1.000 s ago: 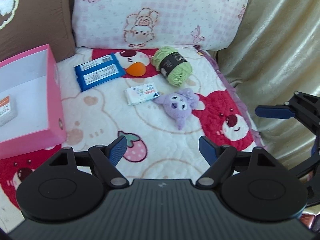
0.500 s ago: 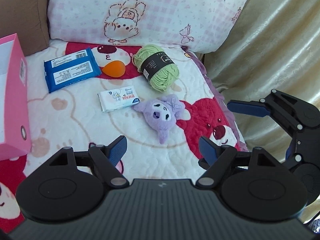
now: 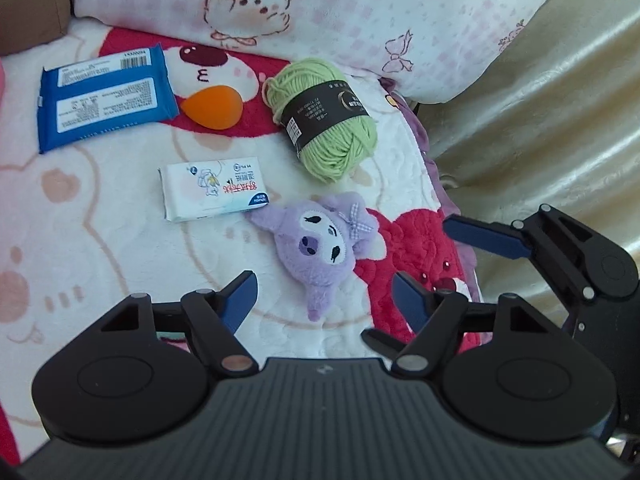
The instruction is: Organize objects
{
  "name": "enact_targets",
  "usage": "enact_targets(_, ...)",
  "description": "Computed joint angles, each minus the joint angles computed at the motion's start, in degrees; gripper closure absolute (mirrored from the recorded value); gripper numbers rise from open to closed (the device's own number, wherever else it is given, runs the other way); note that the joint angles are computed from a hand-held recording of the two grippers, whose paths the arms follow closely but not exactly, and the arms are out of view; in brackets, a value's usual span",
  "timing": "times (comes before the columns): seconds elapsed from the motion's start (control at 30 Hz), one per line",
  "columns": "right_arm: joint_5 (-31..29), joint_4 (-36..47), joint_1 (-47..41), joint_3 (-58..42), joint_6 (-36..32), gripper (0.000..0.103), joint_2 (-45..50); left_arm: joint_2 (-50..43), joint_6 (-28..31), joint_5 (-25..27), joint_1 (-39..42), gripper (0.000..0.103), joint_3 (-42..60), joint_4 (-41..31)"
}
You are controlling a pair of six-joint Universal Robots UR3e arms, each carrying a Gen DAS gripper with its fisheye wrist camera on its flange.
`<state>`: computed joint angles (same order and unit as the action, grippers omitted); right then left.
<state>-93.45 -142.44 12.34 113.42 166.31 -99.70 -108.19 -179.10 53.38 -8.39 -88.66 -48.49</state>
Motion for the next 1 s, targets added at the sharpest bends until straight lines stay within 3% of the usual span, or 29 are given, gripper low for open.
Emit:
enact_targets(0.33, 1.63, -0.08, -3.91, 2.31, -2.54, 0.018, 2.14, -5.28, -3.61, -0.08, -1.82, 0.038, -1.49, 8.22)
enact_targets(0.53, -0.08, -4.5, -4.94, 3.81, -6.46, 0.018, 6.97, -8.61, -7.38, 0.3, -2.16, 0.05, -1.07, 11.45)
enact_targets(0.77, 5.2, -6.26, -8.28, 1.16, 3.02, 0.017, 11.18, -11.95, -11.75, -1.72, -1.24, 0.063, -0.98, 15.0)
enact_targets(1.0, -1.56, -10.57, -5.29, 0.95, -8.91, 0.012, 16.07, -13.55, -12.69, -2.75, -1.73, 0.072, -1.47, 17.82)
